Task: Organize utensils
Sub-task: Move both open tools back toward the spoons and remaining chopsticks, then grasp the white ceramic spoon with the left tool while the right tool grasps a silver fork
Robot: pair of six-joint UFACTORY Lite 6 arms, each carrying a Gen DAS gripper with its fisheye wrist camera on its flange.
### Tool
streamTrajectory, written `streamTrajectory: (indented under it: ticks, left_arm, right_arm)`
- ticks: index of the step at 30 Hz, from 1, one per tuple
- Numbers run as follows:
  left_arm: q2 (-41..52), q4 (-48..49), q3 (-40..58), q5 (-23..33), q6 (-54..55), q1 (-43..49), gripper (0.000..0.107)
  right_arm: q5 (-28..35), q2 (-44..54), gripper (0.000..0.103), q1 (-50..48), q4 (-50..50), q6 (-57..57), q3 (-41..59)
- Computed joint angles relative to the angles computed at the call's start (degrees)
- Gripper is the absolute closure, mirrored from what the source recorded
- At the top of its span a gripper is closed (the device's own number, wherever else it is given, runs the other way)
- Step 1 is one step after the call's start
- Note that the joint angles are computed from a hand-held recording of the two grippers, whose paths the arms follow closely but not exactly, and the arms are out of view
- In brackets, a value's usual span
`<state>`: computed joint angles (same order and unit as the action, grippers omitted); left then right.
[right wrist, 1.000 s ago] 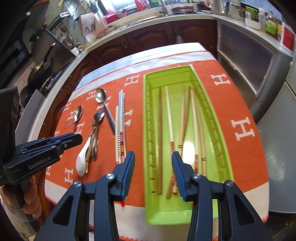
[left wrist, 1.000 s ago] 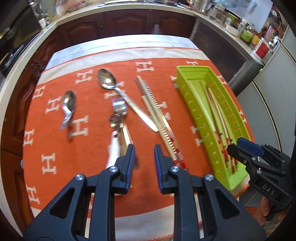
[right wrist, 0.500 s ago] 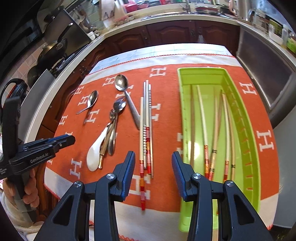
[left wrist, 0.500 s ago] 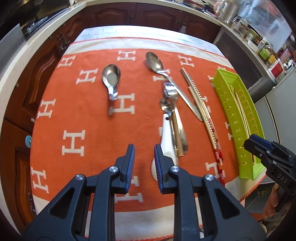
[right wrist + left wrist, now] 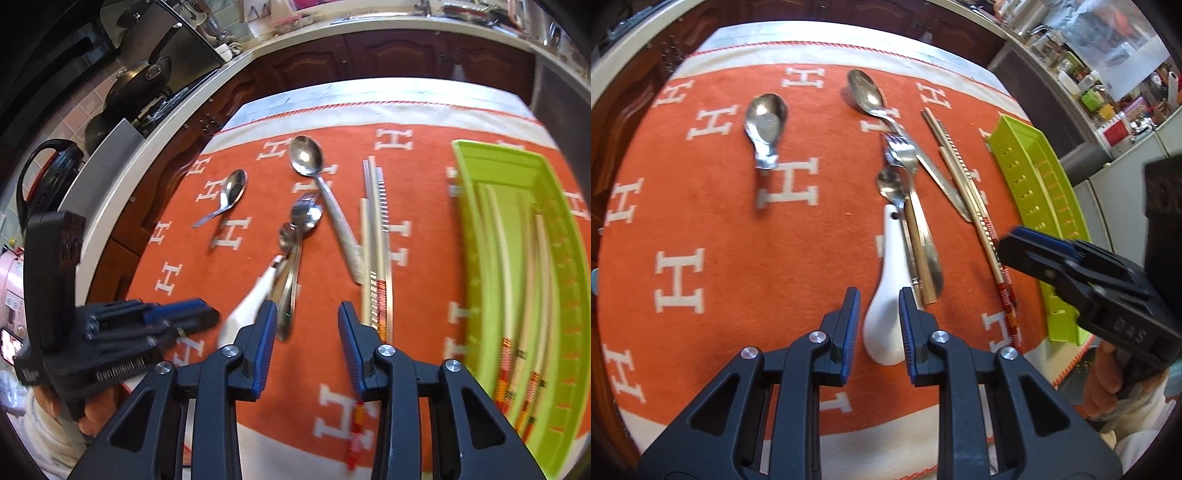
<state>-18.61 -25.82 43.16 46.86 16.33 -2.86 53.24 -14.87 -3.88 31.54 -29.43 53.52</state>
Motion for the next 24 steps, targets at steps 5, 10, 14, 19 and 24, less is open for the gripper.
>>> streamTrajectory:
  ticks: [5,10,14,19,24]
  left_arm:
    - [5.45,-5.08,1.27,-0.7,5.69,0.52,0.089]
    - [9.29,-8.73,1.32,-2.12,10.23,0.21,0.081]
    - [10.55,-12.04,1.35,-2.28,14.74,0.78,0.079]
    - [11.08,-15.35,1.03,-1.3,18.01,2.45,0.078]
    - [10.7,-13.1,1.06,-2.94,14.98,0.05,0.084]
  right_arm:
    - [-3.34,9.86,0.07,1.68,5.47,-2.26,4.02]
    - [-5.22,18.43,0.076,1.8,8.76,-4.61,8.58]
    - [-6.16,23.43,0.079,2.59,10.25,-5.93,11.62]
    - [-6.93,28.16,0.08,4.24,11.08,-6.21,14.36]
    - [-8.3,32.33,0.09,6.4,10.99,-5.74,17.08]
